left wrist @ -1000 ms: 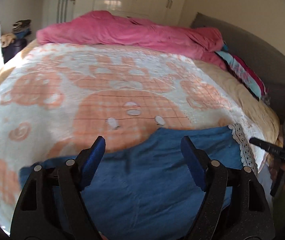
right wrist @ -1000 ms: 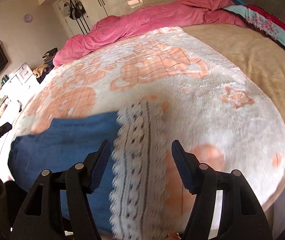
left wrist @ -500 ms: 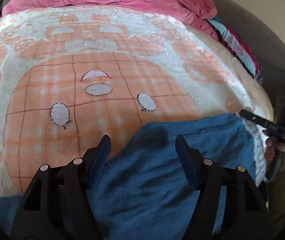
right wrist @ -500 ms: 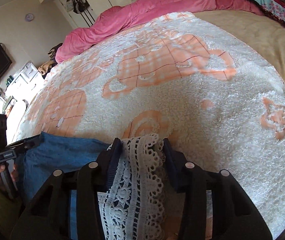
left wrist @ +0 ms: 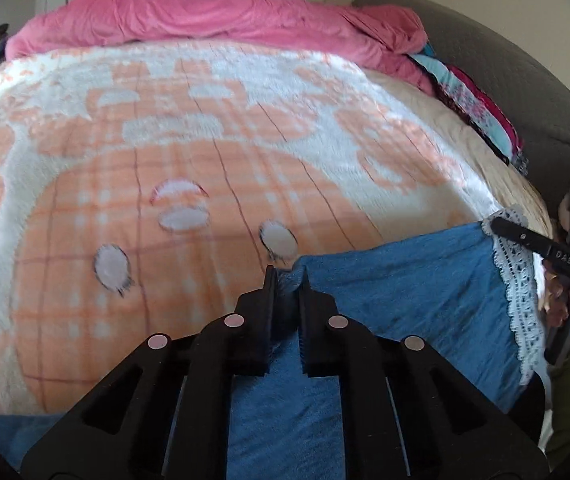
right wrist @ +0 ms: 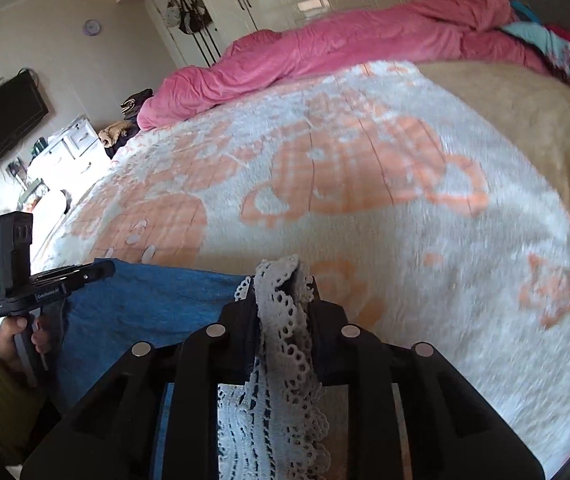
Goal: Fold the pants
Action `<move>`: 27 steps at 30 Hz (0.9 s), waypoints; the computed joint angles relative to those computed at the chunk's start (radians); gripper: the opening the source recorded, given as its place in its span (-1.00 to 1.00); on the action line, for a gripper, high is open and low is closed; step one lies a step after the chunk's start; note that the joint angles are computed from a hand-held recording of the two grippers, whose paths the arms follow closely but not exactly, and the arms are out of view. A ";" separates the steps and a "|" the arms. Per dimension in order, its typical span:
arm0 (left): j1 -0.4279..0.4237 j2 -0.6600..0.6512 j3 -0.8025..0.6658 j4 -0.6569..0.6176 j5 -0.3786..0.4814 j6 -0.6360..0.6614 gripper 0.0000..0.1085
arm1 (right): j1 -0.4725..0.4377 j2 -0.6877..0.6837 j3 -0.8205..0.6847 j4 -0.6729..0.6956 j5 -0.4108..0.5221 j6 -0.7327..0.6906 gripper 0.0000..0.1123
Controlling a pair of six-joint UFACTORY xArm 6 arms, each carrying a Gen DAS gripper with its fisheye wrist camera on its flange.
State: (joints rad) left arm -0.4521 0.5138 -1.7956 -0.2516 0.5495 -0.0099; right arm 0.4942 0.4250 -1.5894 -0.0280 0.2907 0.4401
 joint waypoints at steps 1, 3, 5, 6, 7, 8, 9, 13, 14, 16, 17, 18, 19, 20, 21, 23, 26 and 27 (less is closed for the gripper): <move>0.000 0.010 -0.015 0.030 0.004 -0.023 -0.95 | 0.000 0.019 -0.036 -0.028 0.022 0.006 -0.65; -0.002 0.031 -0.033 0.110 -0.014 -0.081 -0.96 | -0.002 0.084 -0.148 -0.083 0.111 0.007 -0.65; -0.002 0.050 -0.048 0.177 -0.009 -0.131 -0.96 | -0.003 0.139 -0.231 -0.120 0.205 0.014 -0.64; 0.000 0.065 -0.062 0.168 0.012 -0.128 -0.96 | -0.003 0.172 -0.273 -0.110 0.257 -0.003 -0.64; 0.004 0.076 -0.072 0.155 0.029 -0.124 -0.94 | -0.003 0.188 -0.287 -0.113 0.277 -0.002 -0.62; 0.009 0.077 -0.068 0.130 0.027 -0.113 -0.92 | -0.004 0.190 -0.274 -0.112 0.263 -0.003 -0.61; 0.013 0.075 -0.067 0.108 0.024 -0.101 -0.91 | -0.007 0.183 -0.252 -0.104 0.238 -0.008 -0.60; 0.019 0.021 0.003 0.109 -0.027 -0.116 -0.45 | -0.019 0.081 -0.104 -0.107 0.133 0.092 -0.22; 0.020 -0.003 0.032 0.102 -0.044 -0.115 -0.45 | -0.020 0.026 -0.028 -0.154 0.082 0.154 -0.22; 0.022 -0.061 0.104 0.072 -0.077 -0.103 -0.32 | -0.018 -0.062 0.091 -0.223 0.001 0.242 -0.21; 0.021 -0.103 0.156 0.075 -0.099 -0.105 -0.27 | -0.016 -0.104 0.143 -0.265 -0.023 0.290 -0.16; 0.020 -0.136 0.199 0.086 -0.117 -0.111 -0.22 | -0.011 -0.154 0.209 -0.296 -0.043 0.332 -0.09; 0.018 -0.165 0.237 0.102 -0.132 -0.122 -0.18 | -0.005 -0.187 0.245 -0.326 -0.042 0.373 0.01; 0.016 -0.193 0.271 0.125 -0.139 -0.141 -0.16 | 0.001 -0.215 0.283 -0.344 -0.043 0.405 0.03; 0.015 -0.220 0.302 0.131 -0.138 -0.147 -0.11 | 0.008 -0.246 0.326 -0.352 -0.042 0.429 0.03; 0.010 -0.262 0.350 0.135 -0.142 -0.156 -0.07 | 0.020 -0.309 0.417 -0.405 -0.049 0.517 0.03; -0.005 -0.354 0.475 0.148 -0.198 -0.174 0.06 | 0.039 -0.381 0.535 -0.443 -0.091 0.629 0.03; -0.009 -0.399 0.537 0.179 -0.221 -0.206 0.12 | 0.044 -0.400 0.567 -0.450 -0.109 0.654 0.03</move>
State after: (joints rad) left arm -0.4616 0.1152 -1.2582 -0.0728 0.3283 -0.2158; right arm 0.5382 0.0251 -1.0226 -0.4779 0.1821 1.0945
